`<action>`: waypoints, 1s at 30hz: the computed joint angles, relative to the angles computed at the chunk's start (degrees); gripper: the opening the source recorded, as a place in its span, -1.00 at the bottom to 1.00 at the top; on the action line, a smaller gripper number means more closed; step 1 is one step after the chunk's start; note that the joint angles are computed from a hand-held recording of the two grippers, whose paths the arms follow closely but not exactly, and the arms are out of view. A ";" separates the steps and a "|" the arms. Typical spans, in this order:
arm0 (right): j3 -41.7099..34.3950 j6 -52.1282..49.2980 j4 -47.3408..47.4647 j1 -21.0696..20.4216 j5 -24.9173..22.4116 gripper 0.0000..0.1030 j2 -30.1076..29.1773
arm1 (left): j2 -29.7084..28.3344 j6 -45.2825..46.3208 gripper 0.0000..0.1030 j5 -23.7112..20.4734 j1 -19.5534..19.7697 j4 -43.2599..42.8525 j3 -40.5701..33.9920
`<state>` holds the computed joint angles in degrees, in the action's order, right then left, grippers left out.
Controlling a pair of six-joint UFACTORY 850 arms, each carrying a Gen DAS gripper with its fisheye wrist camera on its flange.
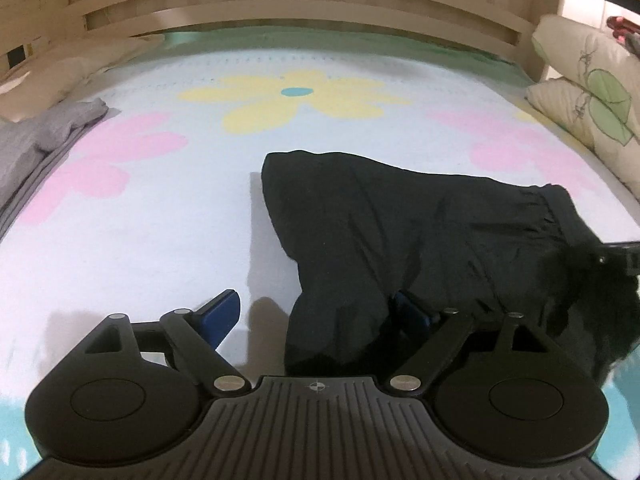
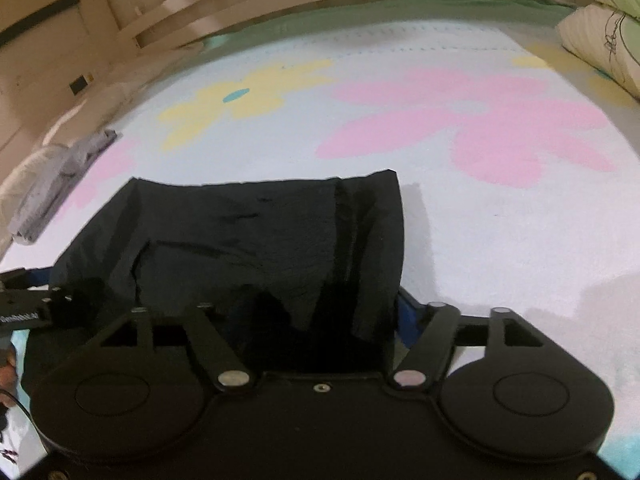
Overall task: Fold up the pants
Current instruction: 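Lay the pants down and open both tools, withdrawing from the bundle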
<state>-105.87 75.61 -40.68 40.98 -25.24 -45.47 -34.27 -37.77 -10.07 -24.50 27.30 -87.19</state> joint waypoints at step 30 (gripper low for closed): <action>4.73 27.53 -21.58 14.97 -32.23 0.99 10.49 | 21.99 -60.24 0.62 -14.33 -11.38 55.40 18.70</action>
<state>-101.13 103.14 -62.26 55.94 -57.47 -34.98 -12.28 -98.01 -24.40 -35.88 82.70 -68.49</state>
